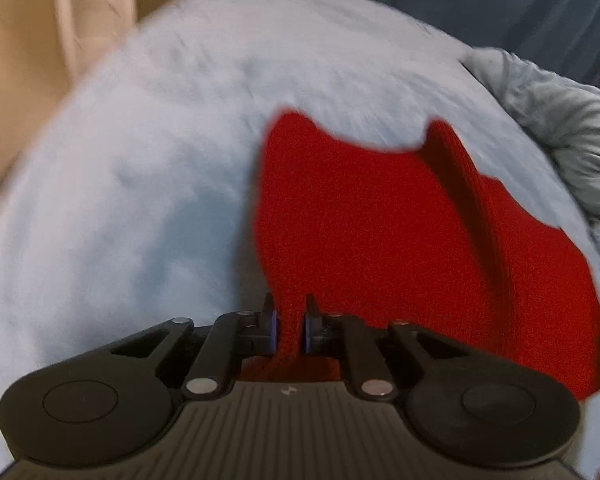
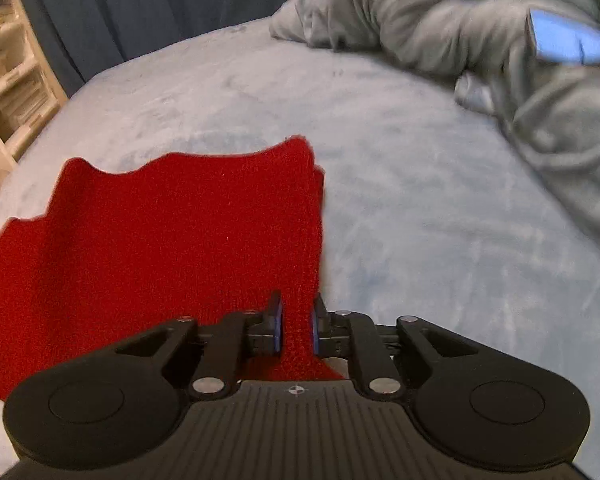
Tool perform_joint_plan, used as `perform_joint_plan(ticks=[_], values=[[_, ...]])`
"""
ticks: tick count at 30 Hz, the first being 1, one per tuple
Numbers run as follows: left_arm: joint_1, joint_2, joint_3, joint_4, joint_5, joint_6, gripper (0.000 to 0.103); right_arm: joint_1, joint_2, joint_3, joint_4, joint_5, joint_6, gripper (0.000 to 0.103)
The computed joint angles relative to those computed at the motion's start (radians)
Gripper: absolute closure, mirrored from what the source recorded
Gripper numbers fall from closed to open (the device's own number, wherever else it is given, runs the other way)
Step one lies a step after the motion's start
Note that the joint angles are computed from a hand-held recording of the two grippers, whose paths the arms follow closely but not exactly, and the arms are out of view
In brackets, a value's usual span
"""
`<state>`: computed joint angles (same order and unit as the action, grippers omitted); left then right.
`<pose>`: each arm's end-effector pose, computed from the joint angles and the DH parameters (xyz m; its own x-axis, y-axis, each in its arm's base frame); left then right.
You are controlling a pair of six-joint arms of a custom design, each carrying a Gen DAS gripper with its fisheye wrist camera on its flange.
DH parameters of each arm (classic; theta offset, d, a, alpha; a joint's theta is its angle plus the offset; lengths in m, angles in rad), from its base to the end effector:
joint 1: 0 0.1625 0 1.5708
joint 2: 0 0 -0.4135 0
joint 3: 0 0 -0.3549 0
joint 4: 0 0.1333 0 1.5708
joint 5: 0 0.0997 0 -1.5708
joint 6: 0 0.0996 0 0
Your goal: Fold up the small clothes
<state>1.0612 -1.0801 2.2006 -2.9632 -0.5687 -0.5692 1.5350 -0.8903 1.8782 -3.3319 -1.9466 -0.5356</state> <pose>-0.0347 -0.5073 0.1828 -0.7422 -0.3983 -0.5389 0.0829 0.7434 -0.6637 0.0755 -0.5947 0.1909 -0.8046 -0.1161 0.5823 -0.4477 0.7628 -0.4666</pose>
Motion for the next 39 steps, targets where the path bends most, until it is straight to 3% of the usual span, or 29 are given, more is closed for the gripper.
perform_joint_plan(ticks=[1,4,8,10,11,12,13,14,15,17,20,22,23,24,25,27,29,31,33,35,36,37,39], values=[[-0.014,-0.02,0.015,-0.016,0.011,0.005,0.091,0.001,-0.017,0.013,-0.016,0.028,0.003,0.091],[-0.008,-0.091,0.063,-0.014,-0.013,-0.045,0.09,-0.016,-0.121,0.047,0.043,0.101,0.153,0.091],[0.065,-0.087,0.112,-0.066,-0.107,-0.113,0.089,-0.093,-0.156,0.054,0.196,0.076,0.274,0.09],[0.096,-0.071,0.113,-0.123,-0.15,-0.113,0.078,-0.13,-0.128,0.035,0.27,0.061,0.321,0.082],[0.097,-0.073,0.113,-0.151,-0.153,-0.099,0.072,-0.143,-0.123,0.039,0.253,0.081,0.344,0.069],[0.097,-0.073,0.111,-0.193,-0.153,-0.059,0.055,-0.148,-0.129,0.039,0.242,0.11,0.368,0.062],[0.092,-0.074,0.099,-0.222,-0.131,-0.016,0.032,-0.151,-0.135,0.037,0.232,0.134,0.378,0.044],[0.087,-0.066,0.081,-0.249,-0.097,0.023,0.022,-0.148,-0.135,0.028,0.215,0.153,0.37,0.033],[0.086,-0.048,0.056,-0.291,-0.064,0.072,0.011,-0.141,-0.127,0.015,0.188,0.157,0.344,0.032],[0.109,-0.009,-0.04,-0.315,-0.065,0.162,0.009,-0.113,-0.079,-0.053,0.152,0.139,0.285,0.032],[0.166,0.063,-0.215,-0.192,-0.131,0.199,0.008,-0.083,0.032,-0.21,0.181,0.125,0.272,0.03],[0.191,0.132,-0.343,-0.059,-0.119,0.209,0.008,-0.064,0.116,-0.343,0.267,0.079,0.287,0.031],[0.199,0.164,-0.39,-0.01,-0.096,0.213,0.009,-0.055,0.163,-0.406,0.295,0.051,0.288,0.035],[0.197,0.192,-0.418,-0.003,-0.071,0.24,0.037,-0.053,0.193,-0.438,0.29,0.043,0.285,0.046],[0.196,0.207,-0.425,-0.039,-0.077,0.31,0.093,-0.049,0.223,-0.463,0.258,0.047,0.275,0.087],[0.182,0.216,-0.415,-0.133,-0.07,0.403,0.092,-0.04,0.241,-0.468,0.174,0.073,0.242,0.091],[0.163,0.182,-0.351,-0.284,-0.074,0.487,0.093,-0.04,0.208,-0.408,0.073,0.171,0.211,0.092],[0.156,0.149,-0.297,-0.415,-0.076,0.515,0.094,-0.045,0.163,-0.351,0.018,0.255,0.216,0.092],[0.184,0.13,-0.285,-0.414,-0.083,0.482,0.094,-0.063,0.15,-0.33,-0.027,0.301,0.259,0.092],[0.231,0.159,-0.334,-0.287,-0.065,0.427,0.094,-0.071,0.197,-0.386,0.017,0.215,0.293,0.092],[0.238,0.193,-0.361,-0.261,-0.02,0.427,0.1,-0.072,0.23,-0.429,0.074,0.155,0.302,0.092],[0.244,0.237,-0.395,-0.237,0.062,0.438,0.103,-0.077,0.27,-0.474,0.124,0.101,0.282,0.092],[0.258,0.267,-0.41,-0.226,0.101,0.448,0.103,-0.079,0.32,-0.51,0.098,0.05,0.217,0.09]])
